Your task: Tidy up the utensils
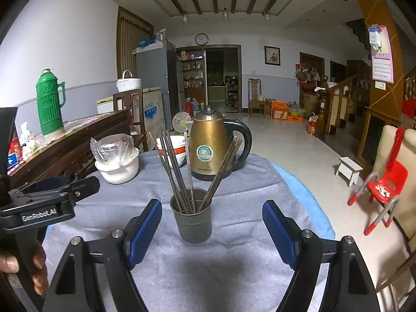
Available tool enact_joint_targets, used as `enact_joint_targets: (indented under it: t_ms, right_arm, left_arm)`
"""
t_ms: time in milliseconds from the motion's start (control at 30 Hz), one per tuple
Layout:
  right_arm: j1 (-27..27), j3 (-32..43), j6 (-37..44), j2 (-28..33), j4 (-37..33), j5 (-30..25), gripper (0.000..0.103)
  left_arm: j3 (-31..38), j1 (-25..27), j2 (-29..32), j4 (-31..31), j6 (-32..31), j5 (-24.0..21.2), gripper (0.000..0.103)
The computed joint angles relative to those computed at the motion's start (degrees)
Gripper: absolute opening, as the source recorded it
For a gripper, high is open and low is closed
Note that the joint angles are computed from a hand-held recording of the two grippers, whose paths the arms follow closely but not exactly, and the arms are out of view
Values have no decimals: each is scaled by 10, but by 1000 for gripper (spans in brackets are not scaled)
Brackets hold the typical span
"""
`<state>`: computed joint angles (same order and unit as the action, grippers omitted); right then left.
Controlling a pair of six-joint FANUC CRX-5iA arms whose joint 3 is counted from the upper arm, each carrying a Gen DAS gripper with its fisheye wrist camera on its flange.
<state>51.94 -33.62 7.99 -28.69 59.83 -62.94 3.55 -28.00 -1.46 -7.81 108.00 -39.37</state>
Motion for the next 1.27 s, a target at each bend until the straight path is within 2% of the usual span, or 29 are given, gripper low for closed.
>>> enact_joint_targets:
  t_ms: [200, 300, 700, 1267]
  right_arm:
    - [-5, 2, 4, 3, 4, -5, 82]
    - [-7, 2, 3, 2, 6, -5, 87]
    - [-19, 6, 14, 5, 5, 0, 87]
    - [-24, 8, 17, 8, 1, 6, 87]
  left_arm:
    - [7, -3, 5, 0, -11, -1, 103]
    - [14, -7, 10, -5, -12, -6, 103]
    - [32, -12, 25, 0, -14, -18, 103]
    - [32, -13, 28, 4, -20, -6, 103]
